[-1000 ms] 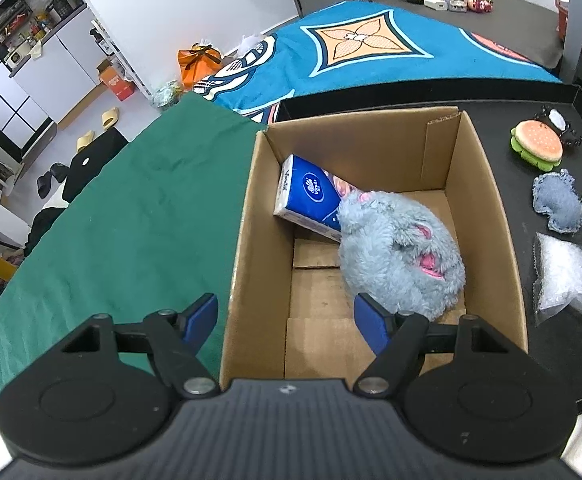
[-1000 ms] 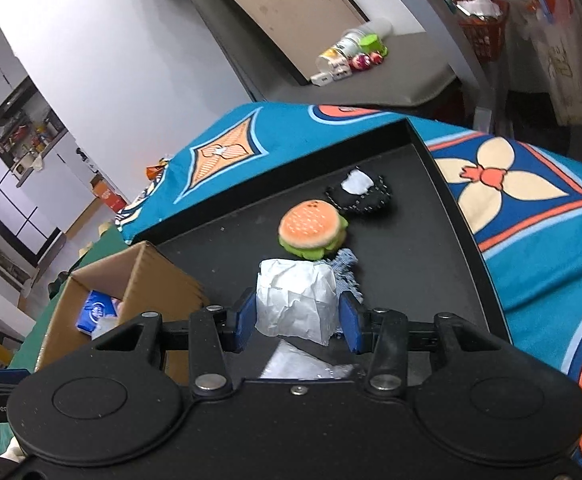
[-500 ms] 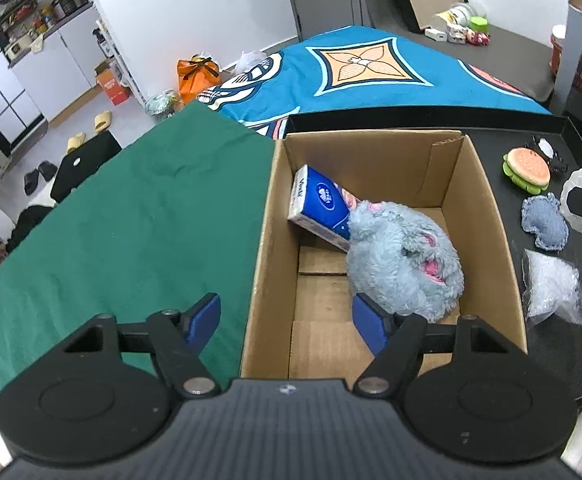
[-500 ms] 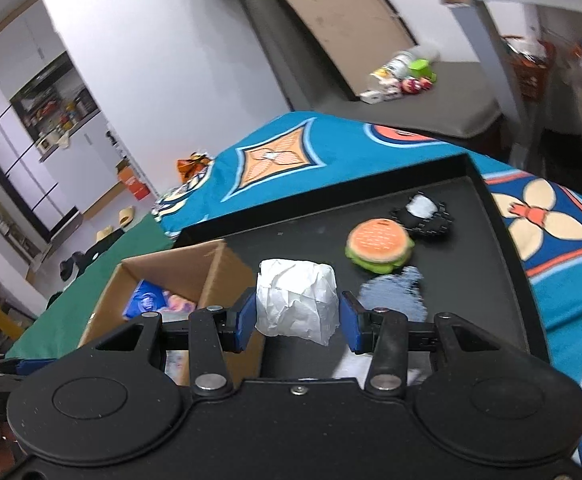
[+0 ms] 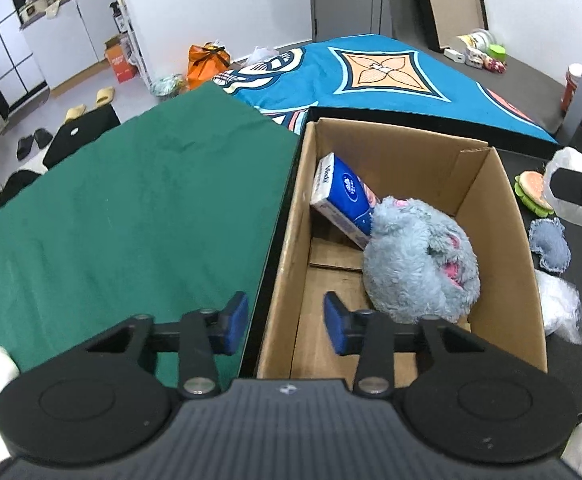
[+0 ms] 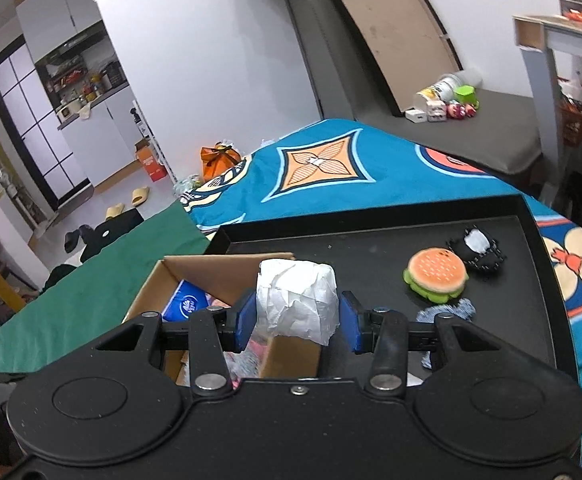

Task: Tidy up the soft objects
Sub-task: 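Lift the white bag and carry it toward the box, then lower the white bag into the box and open the right gripper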

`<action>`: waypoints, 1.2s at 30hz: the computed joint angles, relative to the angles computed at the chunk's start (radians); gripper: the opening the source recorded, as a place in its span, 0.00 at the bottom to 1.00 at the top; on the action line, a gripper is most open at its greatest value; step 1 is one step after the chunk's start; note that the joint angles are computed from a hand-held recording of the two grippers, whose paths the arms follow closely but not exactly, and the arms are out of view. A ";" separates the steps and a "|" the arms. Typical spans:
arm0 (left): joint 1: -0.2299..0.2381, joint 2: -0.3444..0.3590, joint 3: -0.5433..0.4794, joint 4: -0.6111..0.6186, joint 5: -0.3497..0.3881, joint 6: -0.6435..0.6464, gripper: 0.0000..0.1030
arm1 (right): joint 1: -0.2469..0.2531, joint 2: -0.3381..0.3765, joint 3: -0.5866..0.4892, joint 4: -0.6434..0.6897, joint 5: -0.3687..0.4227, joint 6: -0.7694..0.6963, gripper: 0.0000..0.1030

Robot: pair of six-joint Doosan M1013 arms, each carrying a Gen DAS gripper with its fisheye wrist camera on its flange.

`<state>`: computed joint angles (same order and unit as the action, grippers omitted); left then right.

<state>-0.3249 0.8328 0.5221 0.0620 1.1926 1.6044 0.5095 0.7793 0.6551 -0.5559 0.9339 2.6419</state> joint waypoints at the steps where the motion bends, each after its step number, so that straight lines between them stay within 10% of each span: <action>1: 0.001 -0.001 0.004 -0.005 -0.004 -0.005 0.29 | 0.000 0.010 -0.019 0.004 0.009 -0.016 0.42; 21: 0.025 -0.015 0.052 -0.082 -0.043 -0.032 0.13 | 0.004 0.276 -0.545 0.119 0.303 -0.330 0.51; 36: 0.024 -0.020 0.060 -0.079 -0.047 -0.032 0.13 | 0.003 0.107 -0.205 0.085 0.167 -0.208 0.51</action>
<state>-0.3005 0.8125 0.5818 -0.0170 1.1454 1.5724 0.5123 0.8859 0.4498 -0.4710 1.1012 2.4344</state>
